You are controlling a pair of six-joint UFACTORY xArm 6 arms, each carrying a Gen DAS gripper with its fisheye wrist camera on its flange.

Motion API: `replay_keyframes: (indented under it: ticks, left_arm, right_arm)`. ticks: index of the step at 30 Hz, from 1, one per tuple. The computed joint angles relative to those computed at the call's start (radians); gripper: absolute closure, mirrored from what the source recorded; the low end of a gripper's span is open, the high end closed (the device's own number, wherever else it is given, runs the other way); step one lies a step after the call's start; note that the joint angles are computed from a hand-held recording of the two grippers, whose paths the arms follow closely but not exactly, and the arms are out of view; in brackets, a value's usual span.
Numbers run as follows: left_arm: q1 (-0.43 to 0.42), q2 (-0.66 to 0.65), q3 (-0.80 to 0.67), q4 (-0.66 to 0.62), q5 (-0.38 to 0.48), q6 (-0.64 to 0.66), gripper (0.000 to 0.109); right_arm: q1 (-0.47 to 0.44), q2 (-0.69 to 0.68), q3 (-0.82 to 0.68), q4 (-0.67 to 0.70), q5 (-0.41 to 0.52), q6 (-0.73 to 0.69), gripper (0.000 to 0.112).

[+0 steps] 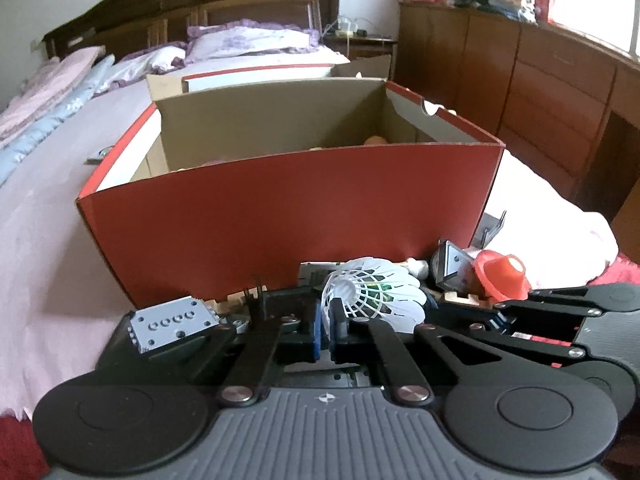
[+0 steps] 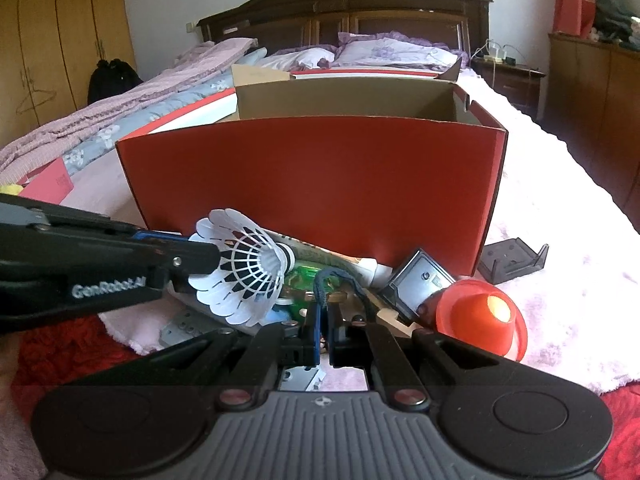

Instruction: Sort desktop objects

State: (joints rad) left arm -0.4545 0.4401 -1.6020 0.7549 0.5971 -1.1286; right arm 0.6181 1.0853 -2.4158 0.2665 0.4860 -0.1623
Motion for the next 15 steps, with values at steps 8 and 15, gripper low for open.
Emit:
replay_keyframes:
  ticks: [8,15]
  left_arm:
    - [-0.003,0.031,-0.051,-0.035,0.055,0.059,0.097]
    - [0.001,0.051,-0.073,-0.018,0.034,0.084,0.105]
  right_arm:
    - [0.005,-0.074,0.111,0.03,-0.07,-0.021,0.108]
    - [0.004,-0.113,0.168,0.052,-0.092,-0.029,0.108]
